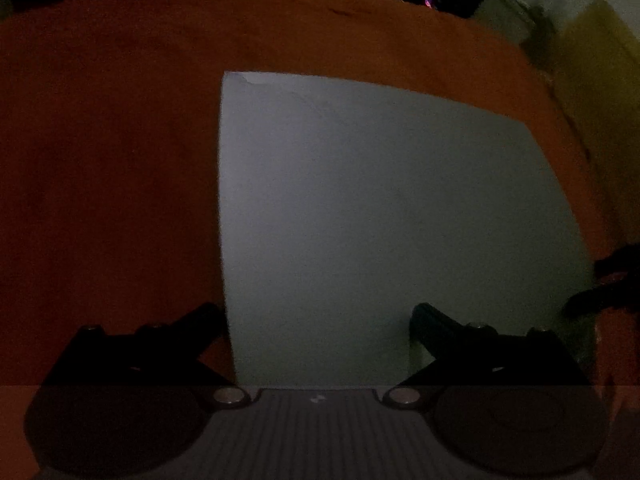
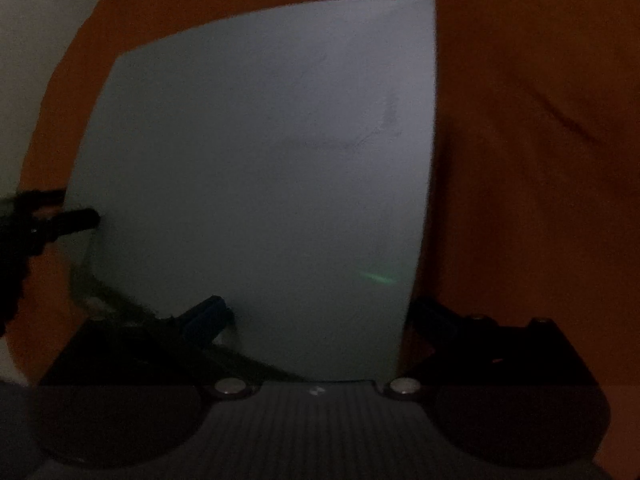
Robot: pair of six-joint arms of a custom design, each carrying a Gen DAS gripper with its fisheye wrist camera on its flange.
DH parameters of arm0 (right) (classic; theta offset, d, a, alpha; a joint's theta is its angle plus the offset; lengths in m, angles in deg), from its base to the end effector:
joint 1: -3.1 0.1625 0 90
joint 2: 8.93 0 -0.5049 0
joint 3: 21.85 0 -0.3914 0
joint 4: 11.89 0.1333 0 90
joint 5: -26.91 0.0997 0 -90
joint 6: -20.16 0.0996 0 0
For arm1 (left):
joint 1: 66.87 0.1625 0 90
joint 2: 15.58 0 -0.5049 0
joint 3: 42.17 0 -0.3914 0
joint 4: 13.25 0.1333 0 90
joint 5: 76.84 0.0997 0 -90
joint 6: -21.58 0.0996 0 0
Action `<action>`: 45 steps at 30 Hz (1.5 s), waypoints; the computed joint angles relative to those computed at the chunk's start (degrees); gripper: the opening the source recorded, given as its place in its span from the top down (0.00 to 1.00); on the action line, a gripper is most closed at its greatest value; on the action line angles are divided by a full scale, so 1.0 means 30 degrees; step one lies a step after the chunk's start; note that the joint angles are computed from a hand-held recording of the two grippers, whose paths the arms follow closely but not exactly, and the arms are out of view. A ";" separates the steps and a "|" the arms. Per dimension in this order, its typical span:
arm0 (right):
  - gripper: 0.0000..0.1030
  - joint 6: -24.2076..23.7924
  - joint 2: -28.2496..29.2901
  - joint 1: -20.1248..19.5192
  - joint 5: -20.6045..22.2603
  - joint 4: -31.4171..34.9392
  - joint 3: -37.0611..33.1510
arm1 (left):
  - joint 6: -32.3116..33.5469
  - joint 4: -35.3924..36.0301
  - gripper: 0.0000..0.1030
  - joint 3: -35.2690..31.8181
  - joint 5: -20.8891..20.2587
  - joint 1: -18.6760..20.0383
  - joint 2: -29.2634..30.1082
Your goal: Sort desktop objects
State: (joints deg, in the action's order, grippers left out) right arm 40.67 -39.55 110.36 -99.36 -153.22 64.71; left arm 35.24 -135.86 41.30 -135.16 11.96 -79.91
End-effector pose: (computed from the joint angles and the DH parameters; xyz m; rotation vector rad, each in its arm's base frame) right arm 0.2926 -0.6909 0.0074 -0.0381 -2.5122 0.1706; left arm 0.0455 -0.7278 0.4300 0.4685 2.5286 -0.2876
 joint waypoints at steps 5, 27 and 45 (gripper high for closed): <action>0.00 0.0015 0.0081 0.0160 -0.0051 0.0366 0.0114 | 0.0654 0.0249 0.00 0.1188 0.0517 -0.0215 -0.1213; 0.00 0.0708 0.1877 0.0036 -0.2583 0.0876 -0.2974 | -0.0263 0.1248 0.02 0.0128 0.1176 -0.0883 -0.0988; 0.01 0.1319 0.3254 0.1492 -0.5833 0.0421 -0.6106 | -0.0163 0.5099 0.00 -0.3603 0.1927 -0.2573 -0.0397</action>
